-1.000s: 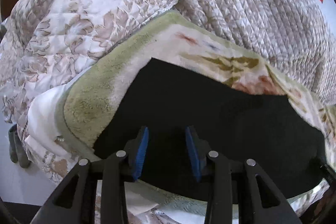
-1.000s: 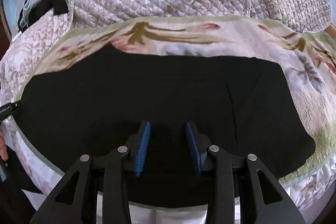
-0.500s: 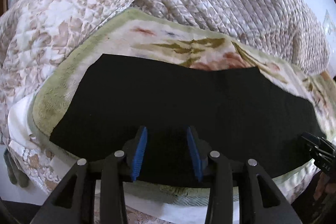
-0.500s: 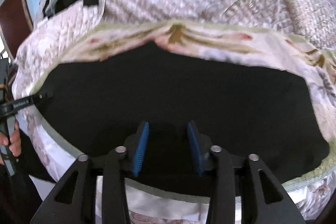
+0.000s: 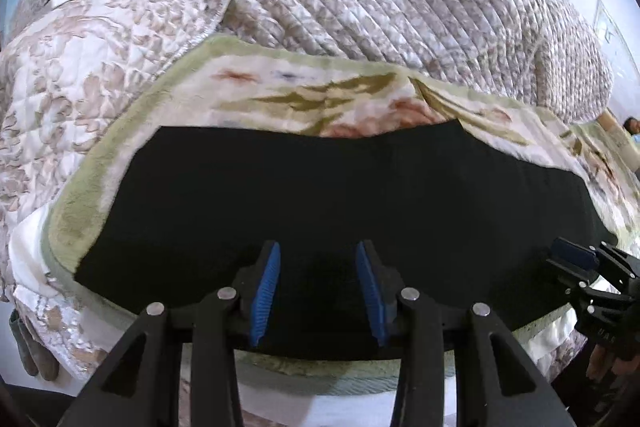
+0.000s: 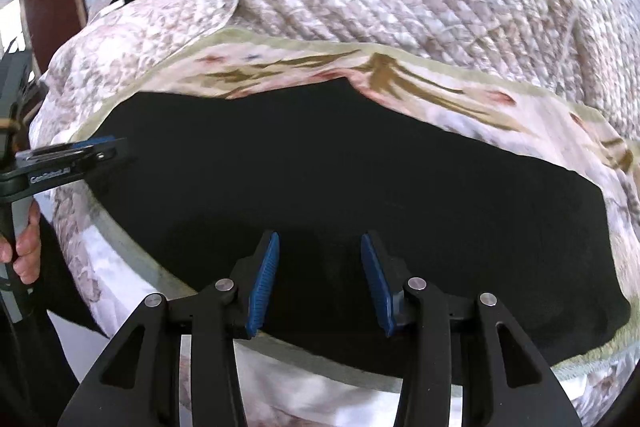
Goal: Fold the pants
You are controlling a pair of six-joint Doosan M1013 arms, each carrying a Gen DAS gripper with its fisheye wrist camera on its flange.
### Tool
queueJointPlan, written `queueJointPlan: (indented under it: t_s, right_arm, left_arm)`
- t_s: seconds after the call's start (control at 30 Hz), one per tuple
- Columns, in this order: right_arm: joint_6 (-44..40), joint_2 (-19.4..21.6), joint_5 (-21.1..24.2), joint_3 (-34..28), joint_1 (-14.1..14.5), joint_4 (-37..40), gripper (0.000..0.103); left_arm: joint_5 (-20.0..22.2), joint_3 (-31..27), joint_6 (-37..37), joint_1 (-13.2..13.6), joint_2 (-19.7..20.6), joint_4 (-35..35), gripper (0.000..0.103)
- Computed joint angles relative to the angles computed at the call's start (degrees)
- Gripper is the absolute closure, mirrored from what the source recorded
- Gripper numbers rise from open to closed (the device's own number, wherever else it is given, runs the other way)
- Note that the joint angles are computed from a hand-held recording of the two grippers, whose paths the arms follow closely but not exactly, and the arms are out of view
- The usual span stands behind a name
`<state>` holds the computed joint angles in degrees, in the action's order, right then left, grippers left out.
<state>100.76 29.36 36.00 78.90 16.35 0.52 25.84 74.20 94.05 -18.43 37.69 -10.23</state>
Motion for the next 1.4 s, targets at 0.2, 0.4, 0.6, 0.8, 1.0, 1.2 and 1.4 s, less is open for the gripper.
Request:
queueJointPlan:
  t_s: [0.2,0.4,0.6,0.8,1.0,1.2,1.4]
  right_arm:
    - [-1.67,0.41,0.14,0.14,0.27,-0.04,0.058]
    - [-1.19,-0.46,-1.87,1.01,0.25,0.21,0.058]
    - [0.95,-0.07,-0.30,0.47,-0.08,-0.02,0.058]
    - [5.34,-0.17,0.45,0.68,-0.84,-1.33,0.058]
    - [6.53,-0.10,0.44,0.55,-1.07,-1.42,0.058]
    - [5.99,-0.02,0.51,0.22,-1.33,-0.51,0.058]
    - [5.63,0.15,0.17,-0.42,-1.61,0.11,0.058]
  left_arm:
    - [-0.11,0.41,-0.34,-0.37,0.22,2.20,0.060]
    - [-0.16,0.50,-0.42,-0.14,0.15,1.67,0.060]
    - [0.23,-0.08,-0.96,0.17,0.33,1.84,0.059]
    - [1.34,-2.05,-8.30,1.36,1.24,6.56,0.055]
    - [5.65,-6.89,-11.47,3.56,3.88,6.88,0.048]
    - [6.10,-8.29,-14.62,4.63,3.92,7.80,0.047]
    - [5.95,-7.36,-17.05,5.40,3.50,9.16,0.043]
